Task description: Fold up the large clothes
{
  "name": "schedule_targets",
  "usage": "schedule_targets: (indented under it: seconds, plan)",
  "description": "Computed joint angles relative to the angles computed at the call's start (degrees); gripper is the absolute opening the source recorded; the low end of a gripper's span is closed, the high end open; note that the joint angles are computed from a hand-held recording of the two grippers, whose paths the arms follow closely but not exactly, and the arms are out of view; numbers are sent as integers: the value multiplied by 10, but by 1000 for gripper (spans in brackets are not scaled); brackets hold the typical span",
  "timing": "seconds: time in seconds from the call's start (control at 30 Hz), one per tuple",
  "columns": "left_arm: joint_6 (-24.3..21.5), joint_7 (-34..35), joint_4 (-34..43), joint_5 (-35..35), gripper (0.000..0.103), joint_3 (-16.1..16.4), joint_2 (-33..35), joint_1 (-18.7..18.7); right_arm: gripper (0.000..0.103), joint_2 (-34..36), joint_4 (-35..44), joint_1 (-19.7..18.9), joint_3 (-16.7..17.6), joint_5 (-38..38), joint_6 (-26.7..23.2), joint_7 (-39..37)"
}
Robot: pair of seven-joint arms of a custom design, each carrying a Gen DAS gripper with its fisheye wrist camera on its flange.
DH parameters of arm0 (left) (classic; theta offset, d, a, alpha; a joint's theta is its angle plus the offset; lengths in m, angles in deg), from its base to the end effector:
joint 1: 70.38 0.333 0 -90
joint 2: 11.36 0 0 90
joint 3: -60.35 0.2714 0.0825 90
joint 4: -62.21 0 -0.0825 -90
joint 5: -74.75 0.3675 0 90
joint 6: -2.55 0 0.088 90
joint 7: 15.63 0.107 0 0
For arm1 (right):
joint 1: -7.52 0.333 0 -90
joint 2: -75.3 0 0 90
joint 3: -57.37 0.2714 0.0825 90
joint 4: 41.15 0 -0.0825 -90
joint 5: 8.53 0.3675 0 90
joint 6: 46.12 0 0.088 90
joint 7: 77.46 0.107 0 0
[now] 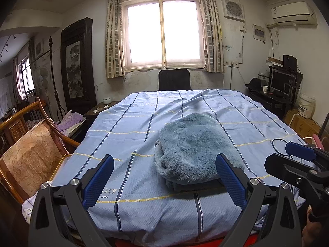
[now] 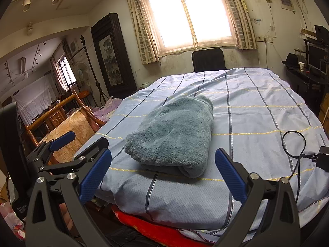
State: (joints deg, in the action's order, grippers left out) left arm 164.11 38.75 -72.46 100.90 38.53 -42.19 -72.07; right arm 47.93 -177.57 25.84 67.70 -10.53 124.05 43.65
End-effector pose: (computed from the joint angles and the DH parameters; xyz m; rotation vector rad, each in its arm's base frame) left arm 0.3987 -0.2274 0.5894 -1.4054 1.7254 -0.8996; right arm 0.3976 0.2339 0.5912 -1.5042 1.4795 -0.4442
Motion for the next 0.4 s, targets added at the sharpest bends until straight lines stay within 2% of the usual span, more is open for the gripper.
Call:
schedule_targets:
  seconds: [0.13, 0.23, 0.4]
  plan:
    - [2, 4, -3, 2, 99, 1, -3, -5, 98, -3, -4, 1, 2, -1, 1, 3]
    - [-5, -10, -3, 10, 99, -11, -9, 5, 98, -2, -4, 2, 1, -1, 0, 3]
    - [-8, 0, -3, -5, 99, 4, -8, -10, 98, -2, -3, 3, -1, -1, 0, 2]
